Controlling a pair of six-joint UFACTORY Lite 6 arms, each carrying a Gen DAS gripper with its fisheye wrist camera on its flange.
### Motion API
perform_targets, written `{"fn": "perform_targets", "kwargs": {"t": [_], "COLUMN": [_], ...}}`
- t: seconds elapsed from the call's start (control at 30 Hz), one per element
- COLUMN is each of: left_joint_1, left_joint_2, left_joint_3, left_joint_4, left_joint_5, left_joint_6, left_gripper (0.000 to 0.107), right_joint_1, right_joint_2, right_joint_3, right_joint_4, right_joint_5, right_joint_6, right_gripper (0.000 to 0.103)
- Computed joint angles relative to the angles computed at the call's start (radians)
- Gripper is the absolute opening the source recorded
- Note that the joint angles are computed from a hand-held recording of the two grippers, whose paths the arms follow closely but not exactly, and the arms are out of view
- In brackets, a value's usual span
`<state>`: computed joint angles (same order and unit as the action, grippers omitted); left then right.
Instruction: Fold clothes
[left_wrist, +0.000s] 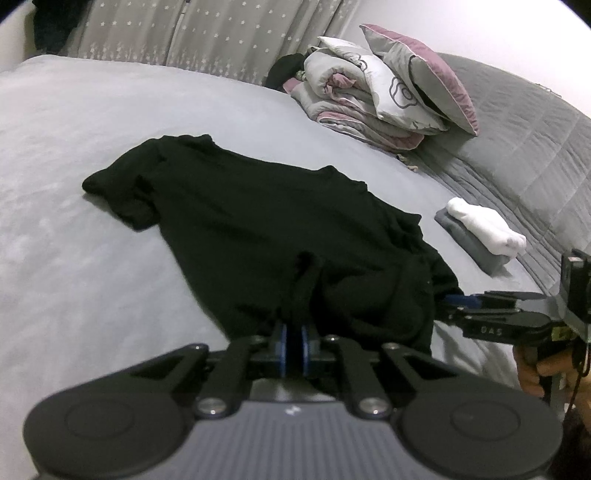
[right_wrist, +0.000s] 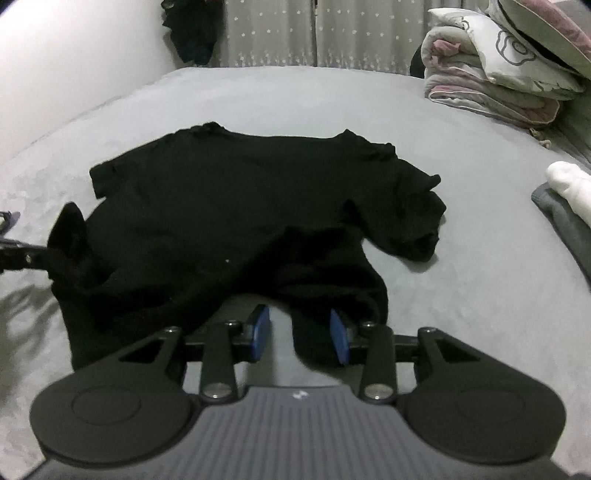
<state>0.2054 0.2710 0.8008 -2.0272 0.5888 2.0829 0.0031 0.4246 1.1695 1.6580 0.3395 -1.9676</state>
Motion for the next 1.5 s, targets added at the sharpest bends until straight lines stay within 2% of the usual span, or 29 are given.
{"fn": "perform_targets", "kwargs": {"t": [0.03,0.1,0.17,0.37,0.53,0.67,0.8,0.9,0.97,1.07,1.17,1.37,1.43,1.47,1.5], "left_joint_1": [-0.004,-0.014,-0.013,0.048,0.137,0.216,0.266,0.305,0.333,0.359,0.356,0.266,0.241,0.229,0.218], "left_joint_2": [-0.001,-0.017,-0.041,-0.139,-0.251,-0.328,-0.403,-0.455,-0.489,-0.520,-0.520,-0.502,-0.478,-0.466,-0.453], "left_joint_3": [-0.003,-0.023,-0.049,-0.122,-0.166,-0.197,-0.237,-0.258,-0.271,-0.279,-0.274,-0.252,-0.237,-0.229,-0.221], "left_joint_4": [-0.015,-0.071,-0.102,-0.004,0.207,0.385,0.488,0.560,0.593,0.609,0.585,0.484,0.448,0.431,0.418], "left_joint_5": [-0.002,-0.013,-0.011,0.009,0.029,0.085,0.127,0.196,0.254,0.330,0.384,0.351,0.330,0.318,0.303], "left_joint_6": [0.010,0.051,0.070,-0.007,-0.215,-0.375,-0.450,-0.496,-0.521,-0.552,-0.579,-0.598,-0.610,-0.615,-0.620], "left_gripper": [0.005,0.004,0.004,0.004,0.003,0.003,0.003,0.003,0.003,0.003,0.003,0.003,0.003,0.003,0.003], "right_joint_1": [0.004,0.020,0.018,-0.034,-0.105,-0.176,-0.234,-0.263,-0.273,-0.269,-0.248,-0.132,-0.083,-0.059,-0.039], "right_joint_2": [0.003,0.006,-0.007,-0.110,-0.243,-0.349,-0.400,-0.410,-0.407,-0.388,-0.386,-0.437,-0.446,-0.450,-0.458], "right_joint_3": [-0.001,-0.005,-0.014,-0.089,-0.191,-0.268,-0.313,-0.323,-0.320,-0.309,-0.316,-0.372,-0.387,-0.395,-0.407], "right_joint_4": [0.025,0.099,0.123,0.130,0.067,0.012,-0.028,-0.087,-0.143,-0.221,-0.260,-0.251,-0.241,-0.235,-0.222], "right_joint_5": [-0.008,-0.035,-0.040,0.039,0.118,0.184,0.217,0.242,0.265,0.295,0.322,0.328,0.313,0.305,0.303], "right_joint_6": [-0.031,-0.113,-0.124,-0.121,-0.080,-0.051,-0.024,0.022,0.066,0.142,0.174,0.156,0.147,0.142,0.128], "right_gripper": [0.034,0.012,0.005,0.002,0.000,0.000,0.000,0.000,0.001,0.012,0.012,0.016,0.023,0.034,0.040]}}
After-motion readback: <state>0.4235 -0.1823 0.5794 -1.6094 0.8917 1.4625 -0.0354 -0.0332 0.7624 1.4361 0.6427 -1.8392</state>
